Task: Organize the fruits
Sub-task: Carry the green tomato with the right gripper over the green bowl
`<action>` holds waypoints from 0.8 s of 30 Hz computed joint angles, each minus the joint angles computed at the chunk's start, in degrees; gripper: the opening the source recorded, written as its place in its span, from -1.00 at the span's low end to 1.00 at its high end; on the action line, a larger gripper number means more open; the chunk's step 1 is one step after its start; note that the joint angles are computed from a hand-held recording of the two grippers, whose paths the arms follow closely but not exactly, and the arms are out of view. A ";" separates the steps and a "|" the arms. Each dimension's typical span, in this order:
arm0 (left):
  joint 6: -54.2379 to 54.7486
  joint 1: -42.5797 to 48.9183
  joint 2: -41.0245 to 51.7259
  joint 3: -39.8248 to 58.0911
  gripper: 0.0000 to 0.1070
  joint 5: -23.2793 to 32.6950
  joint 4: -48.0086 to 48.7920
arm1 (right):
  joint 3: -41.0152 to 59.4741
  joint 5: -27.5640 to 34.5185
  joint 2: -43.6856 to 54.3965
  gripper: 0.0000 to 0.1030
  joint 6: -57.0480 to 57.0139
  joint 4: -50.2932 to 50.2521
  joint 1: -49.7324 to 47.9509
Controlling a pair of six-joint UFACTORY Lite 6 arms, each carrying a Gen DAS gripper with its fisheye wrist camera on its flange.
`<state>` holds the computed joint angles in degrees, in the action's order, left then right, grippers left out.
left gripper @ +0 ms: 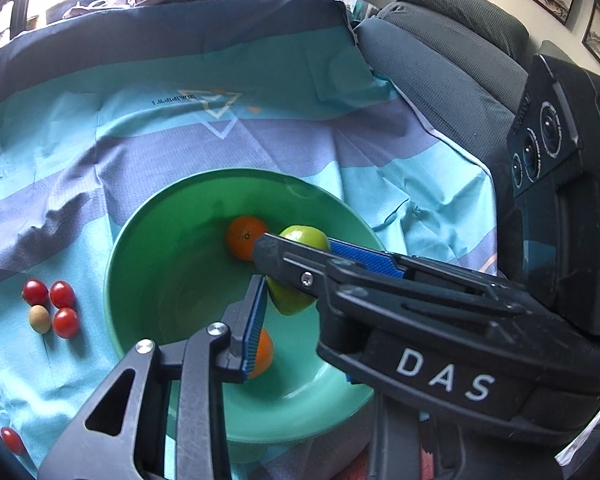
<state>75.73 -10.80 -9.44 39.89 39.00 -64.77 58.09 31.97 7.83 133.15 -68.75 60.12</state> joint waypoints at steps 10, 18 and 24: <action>0.35 -1.08 5.49 1.62 -0.41 -0.90 -0.97 | 0.38 -3.04 2.22 -0.28 -3.10 3.77 -2.77; 0.29 -1.54 8.27 2.68 -0.41 -1.43 -1.29 | 1.93 -3.58 4.31 -0.28 -6.95 7.80 -3.87; 0.05 -1.57 10.50 3.69 -0.41 -1.20 -1.18 | 2.23 -4.65 5.16 -0.28 -8.75 9.75 -4.89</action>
